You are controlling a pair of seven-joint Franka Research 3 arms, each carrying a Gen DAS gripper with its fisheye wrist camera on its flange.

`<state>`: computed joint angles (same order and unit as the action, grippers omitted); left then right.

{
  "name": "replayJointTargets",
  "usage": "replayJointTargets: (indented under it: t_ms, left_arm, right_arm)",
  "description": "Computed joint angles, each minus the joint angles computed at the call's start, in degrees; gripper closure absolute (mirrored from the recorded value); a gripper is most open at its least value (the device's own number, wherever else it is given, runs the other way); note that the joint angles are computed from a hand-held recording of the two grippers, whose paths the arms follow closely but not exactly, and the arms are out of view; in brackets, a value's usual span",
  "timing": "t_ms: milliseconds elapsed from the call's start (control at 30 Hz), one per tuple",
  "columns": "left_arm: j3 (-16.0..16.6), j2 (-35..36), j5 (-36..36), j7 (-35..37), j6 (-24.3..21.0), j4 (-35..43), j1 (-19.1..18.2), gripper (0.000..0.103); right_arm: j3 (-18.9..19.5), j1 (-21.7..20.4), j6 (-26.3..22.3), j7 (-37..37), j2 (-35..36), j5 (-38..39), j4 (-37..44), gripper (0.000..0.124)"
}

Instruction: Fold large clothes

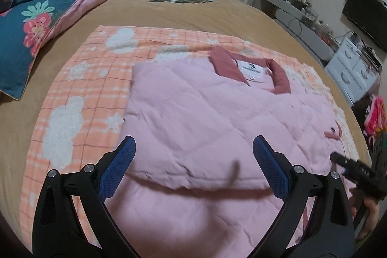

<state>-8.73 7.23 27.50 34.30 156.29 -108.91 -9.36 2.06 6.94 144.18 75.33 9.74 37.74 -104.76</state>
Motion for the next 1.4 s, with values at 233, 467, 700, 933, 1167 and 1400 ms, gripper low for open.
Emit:
replayJointTargets:
  t_ms: [233,467,700,933,1167,1400]
  left_arm:
    - [0.8,1.3,1.8,-1.3,1.8,1.2,0.3,0.012]
    - [1.4,2.0,2.4,-1.3,3.0,1.4,0.3,0.012]
    - [1.2,2.6,2.2,-0.9,3.0,2.1,0.4,0.012]
    - [0.8,4.0,1.2,1.5,2.8,3.4,-0.2,0.012]
    - [0.6,5.4,-0.2,3.5,1.8,4.5,-0.7,0.012]
    - [0.2,6.2,-0.8,5.4,1.4,5.6,-1.7,0.015]
  right_arm:
    - [1.2,1.6,7.9,-10.5,-4.0,-0.5,-4.0,0.103]
    - [1.9,3.9,15.5,-30.1,-6.6,5.2,-1.0,0.105]
    - [0.5,3.2,15.6,-26.6,-2.3,-0.6,4.5,0.105]
    - [0.2,2.4,14.8,-18.9,0.7,-5.7,4.5,0.105]
    - [0.2,1.7,12.8,-14.0,2.7,-8.3,4.9,0.102]
    - [-0.1,1.5,11.3,-10.3,3.6,-11.7,5.4,0.096]
